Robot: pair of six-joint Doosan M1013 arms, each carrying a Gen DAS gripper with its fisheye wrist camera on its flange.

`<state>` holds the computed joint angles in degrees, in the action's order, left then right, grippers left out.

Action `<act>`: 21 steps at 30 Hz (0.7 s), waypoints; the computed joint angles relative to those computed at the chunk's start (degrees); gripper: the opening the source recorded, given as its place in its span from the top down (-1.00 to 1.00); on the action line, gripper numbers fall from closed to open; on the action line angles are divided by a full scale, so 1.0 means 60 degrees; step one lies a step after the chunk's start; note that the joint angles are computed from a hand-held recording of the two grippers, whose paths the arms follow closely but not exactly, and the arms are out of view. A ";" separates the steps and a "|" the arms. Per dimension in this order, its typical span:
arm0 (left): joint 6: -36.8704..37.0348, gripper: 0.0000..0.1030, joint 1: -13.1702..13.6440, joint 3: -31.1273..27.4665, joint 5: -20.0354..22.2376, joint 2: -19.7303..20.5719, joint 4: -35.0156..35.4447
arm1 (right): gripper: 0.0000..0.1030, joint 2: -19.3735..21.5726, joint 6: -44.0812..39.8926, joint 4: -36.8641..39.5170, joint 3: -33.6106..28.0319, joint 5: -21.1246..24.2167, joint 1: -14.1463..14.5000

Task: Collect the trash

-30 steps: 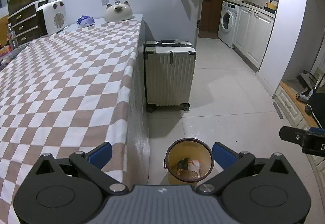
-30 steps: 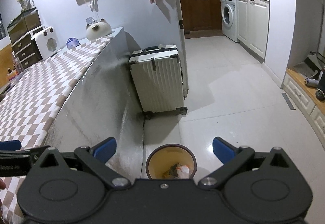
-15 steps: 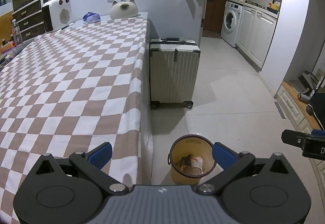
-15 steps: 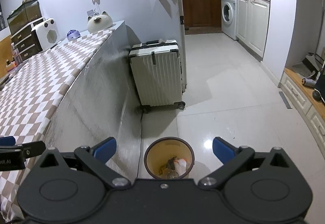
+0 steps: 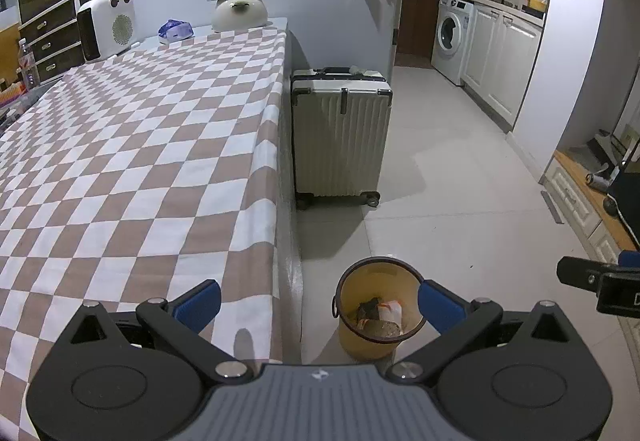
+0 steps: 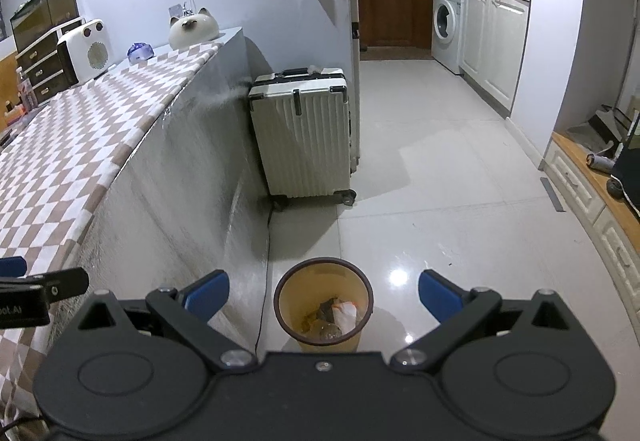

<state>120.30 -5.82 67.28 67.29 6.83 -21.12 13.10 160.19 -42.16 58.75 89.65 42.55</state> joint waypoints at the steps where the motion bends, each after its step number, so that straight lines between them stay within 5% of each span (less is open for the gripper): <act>1: -0.0007 -1.00 0.0000 -0.0005 0.0021 0.0012 0.0000 | -0.98 0.0015 -0.0006 0.0012 -0.0014 0.0020 0.0005; 21: -0.0101 -1.00 0.0002 -0.0054 0.0123 0.0108 0.0088 | -0.98 0.0166 -0.0124 0.0193 -0.0176 0.0284 -0.0029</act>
